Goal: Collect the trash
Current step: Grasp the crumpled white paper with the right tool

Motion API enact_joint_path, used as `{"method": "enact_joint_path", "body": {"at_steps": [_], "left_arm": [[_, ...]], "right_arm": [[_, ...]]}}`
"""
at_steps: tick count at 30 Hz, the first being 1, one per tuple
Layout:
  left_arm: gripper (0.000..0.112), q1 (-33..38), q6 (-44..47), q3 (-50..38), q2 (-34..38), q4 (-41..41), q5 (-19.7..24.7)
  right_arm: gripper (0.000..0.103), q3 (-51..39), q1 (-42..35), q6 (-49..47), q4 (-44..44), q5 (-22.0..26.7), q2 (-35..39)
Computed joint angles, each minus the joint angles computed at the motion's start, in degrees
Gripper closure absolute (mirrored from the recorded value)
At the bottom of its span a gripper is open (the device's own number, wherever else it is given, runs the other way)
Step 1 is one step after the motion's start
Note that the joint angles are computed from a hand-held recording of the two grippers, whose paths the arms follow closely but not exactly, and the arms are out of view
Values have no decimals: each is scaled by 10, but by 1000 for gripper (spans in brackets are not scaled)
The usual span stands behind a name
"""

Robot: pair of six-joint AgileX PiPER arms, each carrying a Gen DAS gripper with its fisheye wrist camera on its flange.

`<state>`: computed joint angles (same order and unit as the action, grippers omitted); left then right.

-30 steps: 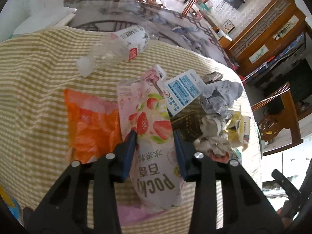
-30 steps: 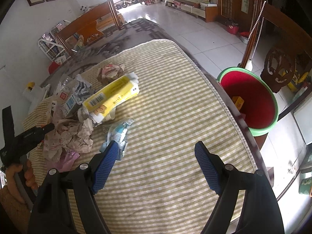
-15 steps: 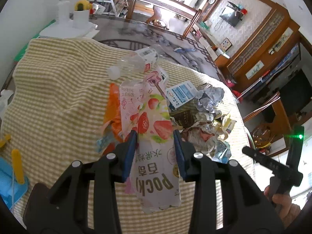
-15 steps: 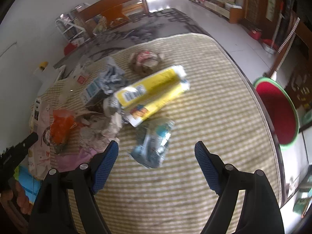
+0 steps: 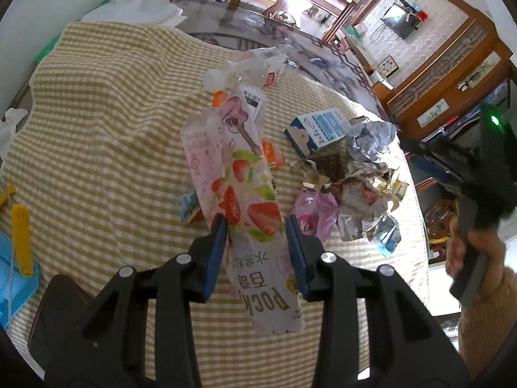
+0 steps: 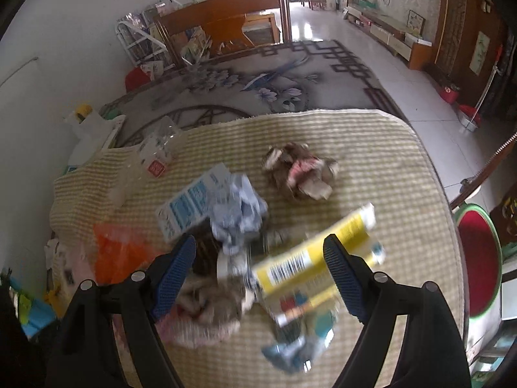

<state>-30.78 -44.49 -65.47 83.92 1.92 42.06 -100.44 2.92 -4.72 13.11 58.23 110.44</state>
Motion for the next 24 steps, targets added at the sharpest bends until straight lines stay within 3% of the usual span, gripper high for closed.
{"method": "enact_joint_path", "body": {"at_steps": [6, 10, 15, 17, 21, 24], "left_arm": [[76, 12, 3, 9, -1, -22, -5], [76, 11, 7, 10, -1, -29, -8], [76, 15, 18, 0, 13, -39, -8], [66, 20, 19, -3, 19, -48, -4], [63, 22, 8, -2, 25, -49, -7], [55, 21, 0, -2, 33, -42, -2]], "right_arm": [[25, -98, 10, 21, 0, 37, 85], [61, -102, 10, -9, 27, 42, 92], [66, -18, 10, -42, 41, -13, 22], [66, 12, 2, -64, 63, -23, -11], [66, 61, -13, -110, 99, -24, -72], [66, 97, -16, -129, 105, -30, -109]]}}
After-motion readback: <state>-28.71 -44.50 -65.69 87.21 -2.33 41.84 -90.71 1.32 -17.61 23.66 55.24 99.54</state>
